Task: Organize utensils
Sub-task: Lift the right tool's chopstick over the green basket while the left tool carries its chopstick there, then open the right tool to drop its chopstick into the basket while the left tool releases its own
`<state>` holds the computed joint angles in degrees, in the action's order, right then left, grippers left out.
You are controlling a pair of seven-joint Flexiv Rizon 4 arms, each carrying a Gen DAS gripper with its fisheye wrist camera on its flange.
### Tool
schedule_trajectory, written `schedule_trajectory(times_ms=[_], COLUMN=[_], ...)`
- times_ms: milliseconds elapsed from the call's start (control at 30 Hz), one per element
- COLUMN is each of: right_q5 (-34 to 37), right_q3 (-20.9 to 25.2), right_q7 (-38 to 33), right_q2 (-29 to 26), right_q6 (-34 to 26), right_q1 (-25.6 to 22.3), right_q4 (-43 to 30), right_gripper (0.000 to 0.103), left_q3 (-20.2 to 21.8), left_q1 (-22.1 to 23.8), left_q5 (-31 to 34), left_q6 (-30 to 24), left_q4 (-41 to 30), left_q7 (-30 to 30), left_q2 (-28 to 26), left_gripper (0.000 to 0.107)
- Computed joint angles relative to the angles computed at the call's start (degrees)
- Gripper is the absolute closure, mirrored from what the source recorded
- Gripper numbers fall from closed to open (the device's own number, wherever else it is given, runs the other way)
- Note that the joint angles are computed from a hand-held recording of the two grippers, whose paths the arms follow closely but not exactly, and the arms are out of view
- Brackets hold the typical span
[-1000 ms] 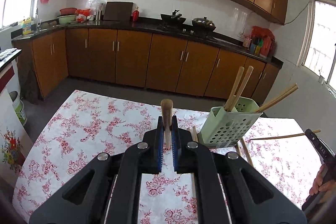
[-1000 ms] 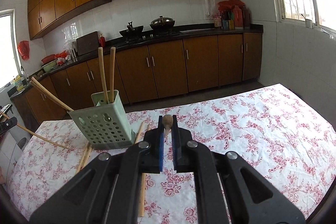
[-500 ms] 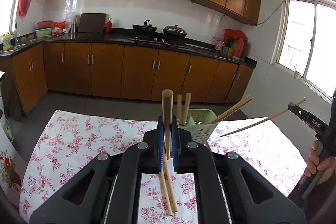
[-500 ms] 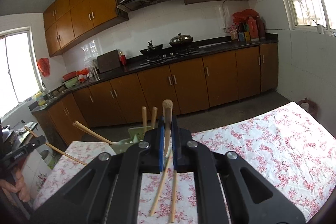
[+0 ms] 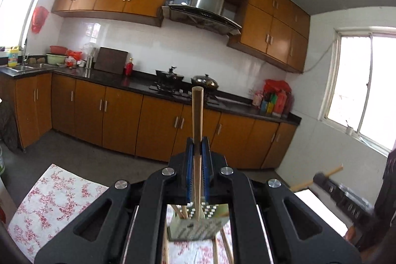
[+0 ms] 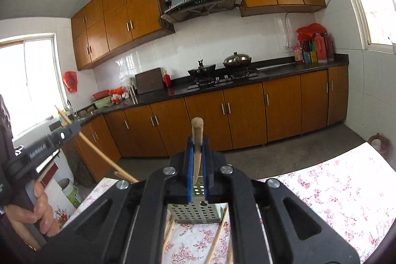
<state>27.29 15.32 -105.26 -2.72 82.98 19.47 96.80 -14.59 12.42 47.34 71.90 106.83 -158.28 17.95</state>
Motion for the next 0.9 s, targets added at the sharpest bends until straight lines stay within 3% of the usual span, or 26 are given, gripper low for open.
schedule_trajectory(times_ms=[67,233,433,533,733,900], right_q5=[-3.23,-7.85,-11.43,-12.73,-15.29,-17.20], right_q3=[-0.37,0.16,1.25,1.80,1.75,0.80], right_q7=[2.57,6.41,9.05,10.71,13.86,17.01], right_q2=[-1.39,-4.32,-7.16,-7.49,-5.70,-2.11], right_q6=[-0.02,-0.40,-0.09,0.65,5.40,9.08], right_q1=[0.67,0.47,-0.18,-0.60,-1.41,-2.74], right_q4=[-0.11,-0.56,-1.45,-1.09,2.72,9.03], right_gripper=[0.096,0.096,0.095,0.091,0.087,0.085], left_q3=[-2.11,-1.49,3.42,7.15,8.29,8.17], left_q1=[2.13,0.20,-4.82,-7.57,-8.21,-6.73], left_q5=[3.06,6.06,2.98,-1.15,-2.71,-4.48], left_q6=[-1.12,-3.80,-4.03,-1.41,0.41,1.64], left_q4=[-1.31,-3.24,-3.45,-2.21,-0.44,3.91], left_q7=[-4.16,-6.62,-3.05,0.43,1.96,3.67], left_q2=[-1.03,-4.37,-8.10,-8.88,-6.66,-1.23], left_gripper=[0.100,0.100,0.100,0.099,0.099,0.098])
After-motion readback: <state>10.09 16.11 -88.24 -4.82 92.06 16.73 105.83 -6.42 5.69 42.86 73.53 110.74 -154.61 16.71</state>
